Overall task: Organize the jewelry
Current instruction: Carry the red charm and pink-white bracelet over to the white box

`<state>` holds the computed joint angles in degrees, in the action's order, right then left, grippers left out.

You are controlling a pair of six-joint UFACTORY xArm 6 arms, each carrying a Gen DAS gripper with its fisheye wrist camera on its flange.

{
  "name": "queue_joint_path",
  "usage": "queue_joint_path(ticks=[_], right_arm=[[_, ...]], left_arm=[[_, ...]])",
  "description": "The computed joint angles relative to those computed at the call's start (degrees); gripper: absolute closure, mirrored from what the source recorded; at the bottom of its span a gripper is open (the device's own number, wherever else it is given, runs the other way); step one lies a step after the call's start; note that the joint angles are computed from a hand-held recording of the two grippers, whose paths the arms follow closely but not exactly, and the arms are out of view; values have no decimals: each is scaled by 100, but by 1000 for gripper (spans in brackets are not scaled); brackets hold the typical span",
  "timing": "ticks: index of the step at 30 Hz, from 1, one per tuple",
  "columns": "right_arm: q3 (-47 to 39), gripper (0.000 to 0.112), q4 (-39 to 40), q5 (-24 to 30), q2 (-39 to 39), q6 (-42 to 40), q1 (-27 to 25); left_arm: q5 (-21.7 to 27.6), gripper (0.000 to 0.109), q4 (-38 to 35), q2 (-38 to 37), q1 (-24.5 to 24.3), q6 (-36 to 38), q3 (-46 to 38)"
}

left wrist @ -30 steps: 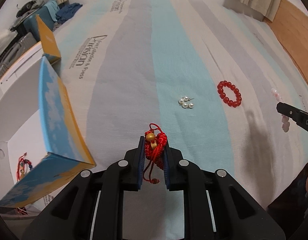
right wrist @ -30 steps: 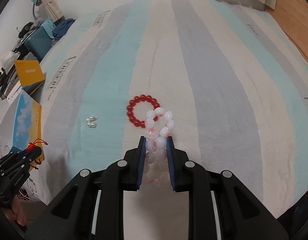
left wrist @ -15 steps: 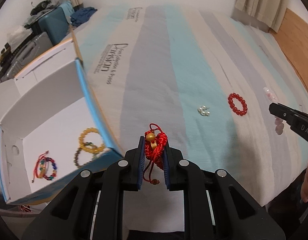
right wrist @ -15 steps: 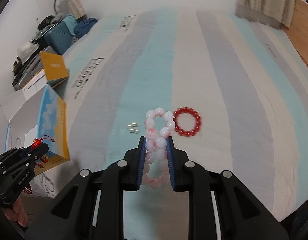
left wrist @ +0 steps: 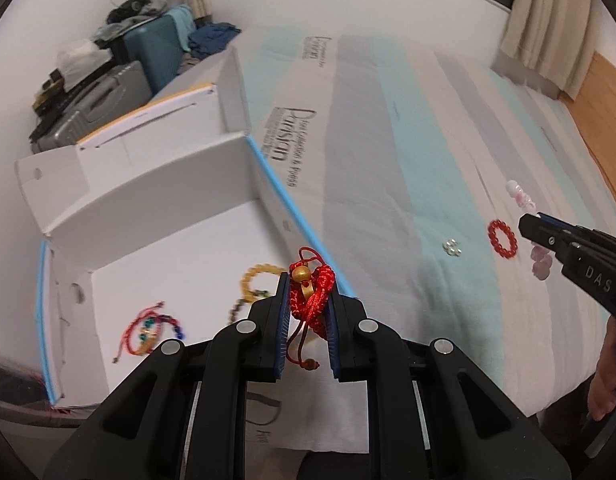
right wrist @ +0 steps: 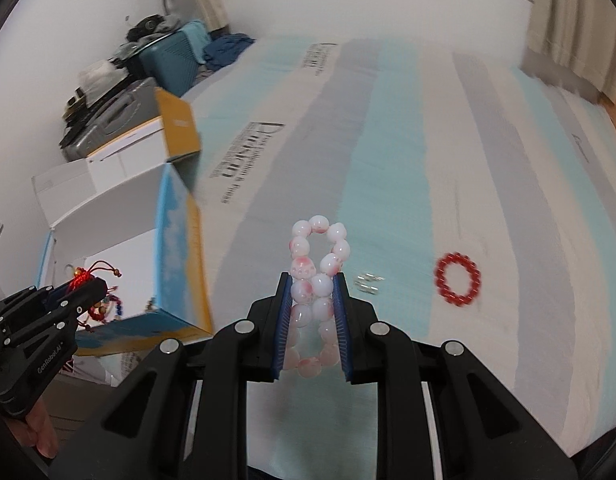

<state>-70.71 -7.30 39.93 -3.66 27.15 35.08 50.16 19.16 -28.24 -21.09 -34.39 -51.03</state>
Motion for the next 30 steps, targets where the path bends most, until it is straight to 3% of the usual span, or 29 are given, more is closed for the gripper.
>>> queue_joint_path(ticks=[11, 30], right_arm=[[-1448, 93, -175, 264, 937, 107, 767], [-3994, 93, -187, 1076, 2880, -62, 1784]], left_arm=[[266, 93, -140, -807, 840, 528, 275], [223, 93, -1102, -1597, 2628, 1835, 1088]])
